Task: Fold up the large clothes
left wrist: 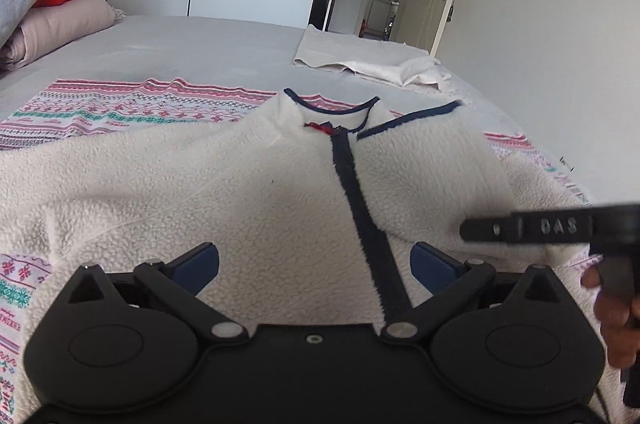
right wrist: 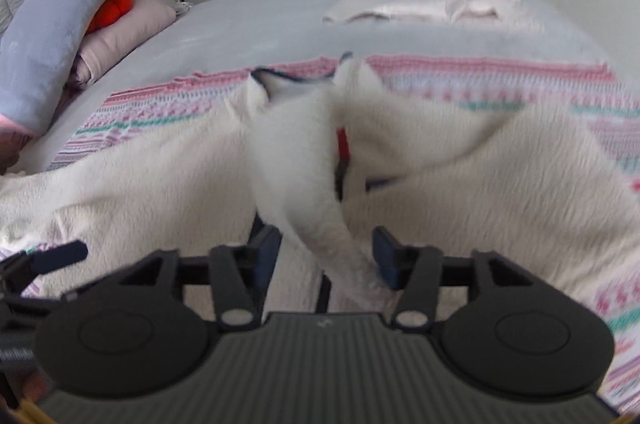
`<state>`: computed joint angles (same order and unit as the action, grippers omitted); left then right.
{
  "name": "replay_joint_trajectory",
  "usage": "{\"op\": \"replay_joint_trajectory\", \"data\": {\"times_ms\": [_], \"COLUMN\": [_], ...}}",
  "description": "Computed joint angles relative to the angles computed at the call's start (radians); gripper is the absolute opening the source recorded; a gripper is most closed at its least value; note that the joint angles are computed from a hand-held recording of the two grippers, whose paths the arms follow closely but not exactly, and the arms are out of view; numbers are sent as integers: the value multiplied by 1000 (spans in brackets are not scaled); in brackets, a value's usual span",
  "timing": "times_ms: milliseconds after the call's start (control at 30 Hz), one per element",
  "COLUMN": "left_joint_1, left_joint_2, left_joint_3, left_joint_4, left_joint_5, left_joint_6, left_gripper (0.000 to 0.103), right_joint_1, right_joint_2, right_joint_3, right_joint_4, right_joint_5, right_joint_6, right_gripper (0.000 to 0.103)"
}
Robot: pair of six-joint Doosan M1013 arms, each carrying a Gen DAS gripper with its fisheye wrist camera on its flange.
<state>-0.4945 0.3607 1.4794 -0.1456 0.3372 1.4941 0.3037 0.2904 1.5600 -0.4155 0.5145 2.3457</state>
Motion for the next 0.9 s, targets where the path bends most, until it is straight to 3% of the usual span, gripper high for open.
{"op": "replay_joint_trajectory", "data": {"times_ms": [100, 267, 367, 500, 567, 633, 667, 800, 900], "left_joint_1": [-4, -30, -49, -61, -60, -59, -59, -22, 3], "left_joint_2": [4, 21, 35, 52, 51, 53, 58, 78, 69], "left_joint_3": [-6, -30, -47, -71, -60, -48, -54, -82, -53], "left_joint_4": [18, 69, 54, 3, -47, -148, -209, -608, -889], "left_joint_5": [13, 20, 24, 53, 12, -42, -32, 78, 100], "left_joint_6": [2, 22, 75, 122, 146, 230, 297, 467, 632], "left_gripper": [103, 103, 103, 103, 103, 103, 103, 103, 103], "right_joint_1": [-15, -33, -51, -67, -108, -141, -150, -153, -145], "right_joint_2": [-32, -101, -139, -166, -196, -214, -217, -209, -197], "right_joint_3": [66, 166, 220, 245, 295, 329, 335, 330, 313], "right_joint_4": [138, 110, -81, -455, -511, -531, -513, -410, -281], "right_joint_5": [-42, -142, -210, -138, -220, -277, -288, -242, -204], "right_joint_6": [-44, 30, 253, 667, 806, 904, 903, 784, 621], "right_gripper": [58, 60, 61, 61, 61, 61, 61, 61, 61]}}
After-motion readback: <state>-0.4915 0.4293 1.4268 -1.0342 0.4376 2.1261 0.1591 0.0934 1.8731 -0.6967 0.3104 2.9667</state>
